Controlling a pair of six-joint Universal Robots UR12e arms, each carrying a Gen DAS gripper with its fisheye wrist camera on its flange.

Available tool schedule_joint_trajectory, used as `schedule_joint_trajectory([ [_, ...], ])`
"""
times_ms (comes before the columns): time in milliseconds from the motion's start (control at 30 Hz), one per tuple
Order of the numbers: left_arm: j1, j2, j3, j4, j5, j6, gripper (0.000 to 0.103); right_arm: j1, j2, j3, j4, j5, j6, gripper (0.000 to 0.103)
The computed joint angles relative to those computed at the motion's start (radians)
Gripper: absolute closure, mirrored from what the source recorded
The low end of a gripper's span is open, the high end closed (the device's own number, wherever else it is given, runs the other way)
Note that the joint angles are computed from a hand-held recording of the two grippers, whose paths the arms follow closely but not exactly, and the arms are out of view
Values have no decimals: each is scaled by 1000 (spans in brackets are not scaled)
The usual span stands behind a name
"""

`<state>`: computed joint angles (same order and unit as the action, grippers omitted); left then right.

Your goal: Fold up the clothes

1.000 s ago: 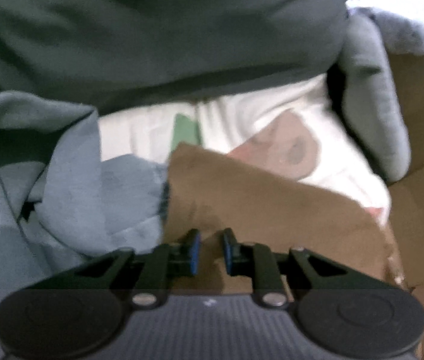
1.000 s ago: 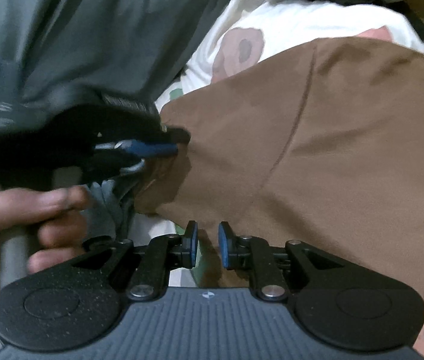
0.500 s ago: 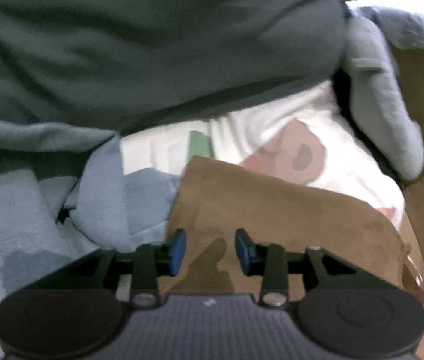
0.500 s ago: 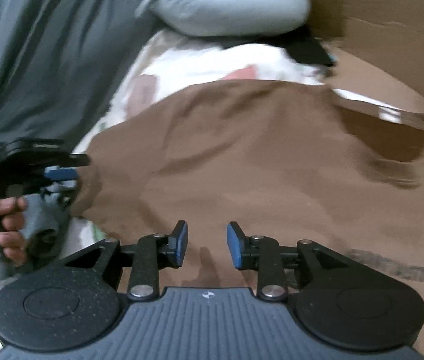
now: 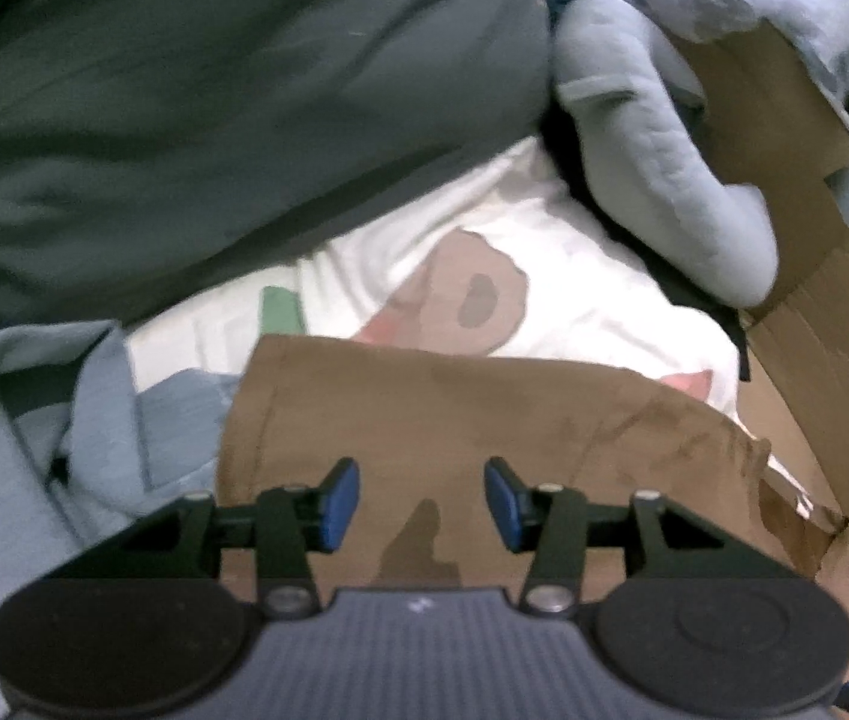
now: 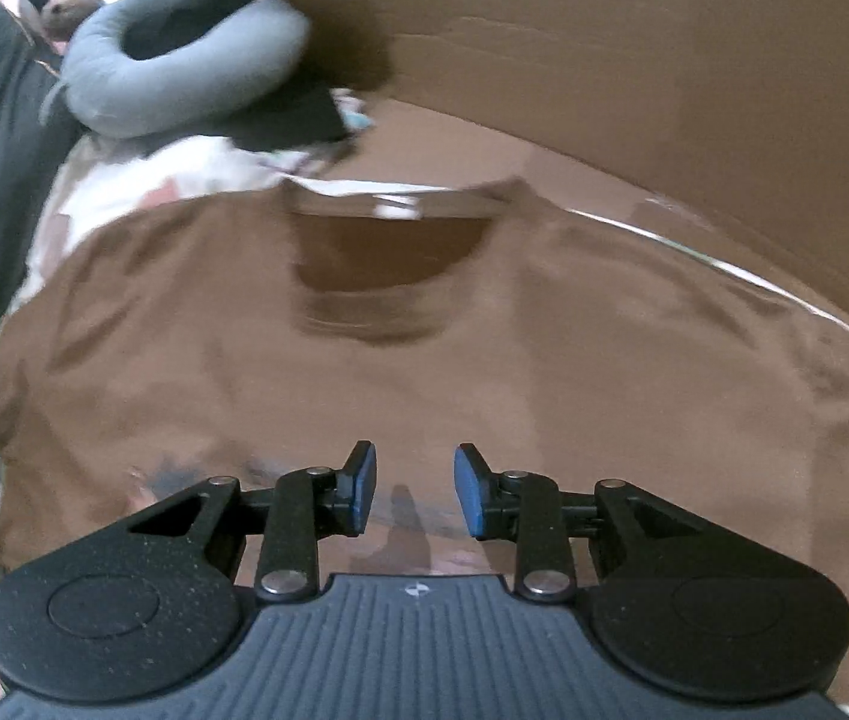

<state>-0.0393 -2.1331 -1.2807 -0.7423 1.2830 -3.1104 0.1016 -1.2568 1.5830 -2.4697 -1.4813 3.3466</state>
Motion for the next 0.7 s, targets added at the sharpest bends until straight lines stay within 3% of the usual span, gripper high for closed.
schedule_joint_trajectory([
  [133,-12,-13,10,2,-64,57,57,-25,-22,54,-60,-72,24,71],
  [333,-57,-42,46,11,-91,147,59,-56,-17,90,-150,-185,91,71],
  [500,-85,-74,90,17,-102,160,77,-82,7,86,-185,-210,122,73],
  [700,-102,-102,120,17,-87,195,81,-98,34,67,-199,-238,145,76],
])
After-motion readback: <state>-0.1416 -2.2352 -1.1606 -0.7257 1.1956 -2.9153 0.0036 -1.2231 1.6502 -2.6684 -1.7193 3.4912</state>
